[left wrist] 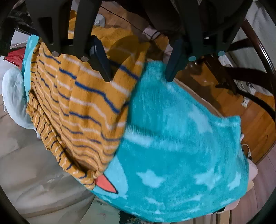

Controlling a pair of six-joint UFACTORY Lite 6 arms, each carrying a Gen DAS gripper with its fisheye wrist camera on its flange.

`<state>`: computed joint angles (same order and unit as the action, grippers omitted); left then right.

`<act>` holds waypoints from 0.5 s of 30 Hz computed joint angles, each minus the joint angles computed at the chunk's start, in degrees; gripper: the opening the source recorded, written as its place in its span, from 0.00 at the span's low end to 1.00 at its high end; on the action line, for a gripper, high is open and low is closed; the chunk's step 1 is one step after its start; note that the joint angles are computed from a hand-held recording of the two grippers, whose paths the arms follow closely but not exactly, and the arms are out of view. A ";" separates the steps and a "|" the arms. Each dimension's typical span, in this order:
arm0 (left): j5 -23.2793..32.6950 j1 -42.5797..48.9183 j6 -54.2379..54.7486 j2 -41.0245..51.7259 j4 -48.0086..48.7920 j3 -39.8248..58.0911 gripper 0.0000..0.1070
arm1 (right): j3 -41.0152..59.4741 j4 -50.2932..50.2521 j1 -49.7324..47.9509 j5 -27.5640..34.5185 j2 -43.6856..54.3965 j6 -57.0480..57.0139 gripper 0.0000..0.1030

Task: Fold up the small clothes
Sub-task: 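Lift the hem with the right tool and fold it toward the collar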

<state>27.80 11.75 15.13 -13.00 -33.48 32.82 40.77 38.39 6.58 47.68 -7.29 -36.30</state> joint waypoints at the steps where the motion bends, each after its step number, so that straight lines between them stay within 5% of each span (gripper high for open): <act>1: -0.69 -0.66 -0.20 -0.45 -0.09 -0.91 0.64 | -0.46 -1.33 0.92 -0.58 -1.06 1.08 0.52; 6: -6.12 -2.49 1.42 -3.04 -2.46 -6.17 0.75 | -1.27 -7.94 2.38 -1.33 -3.81 6.53 0.52; 12: -0.72 3.30 18.32 -1.19 -18.54 -7.19 0.75 | -1.78 0.11 -9.92 10.18 -0.03 -3.78 0.52; 15: 2.40 2.87 19.92 0.01 -19.16 -6.30 0.48 | -2.69 3.25 -10.34 12.61 3.53 -4.98 0.52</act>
<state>30.20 14.61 35.05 -12.99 -52.64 26.52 38.08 41.64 -3.76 60.28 -3.76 -41.29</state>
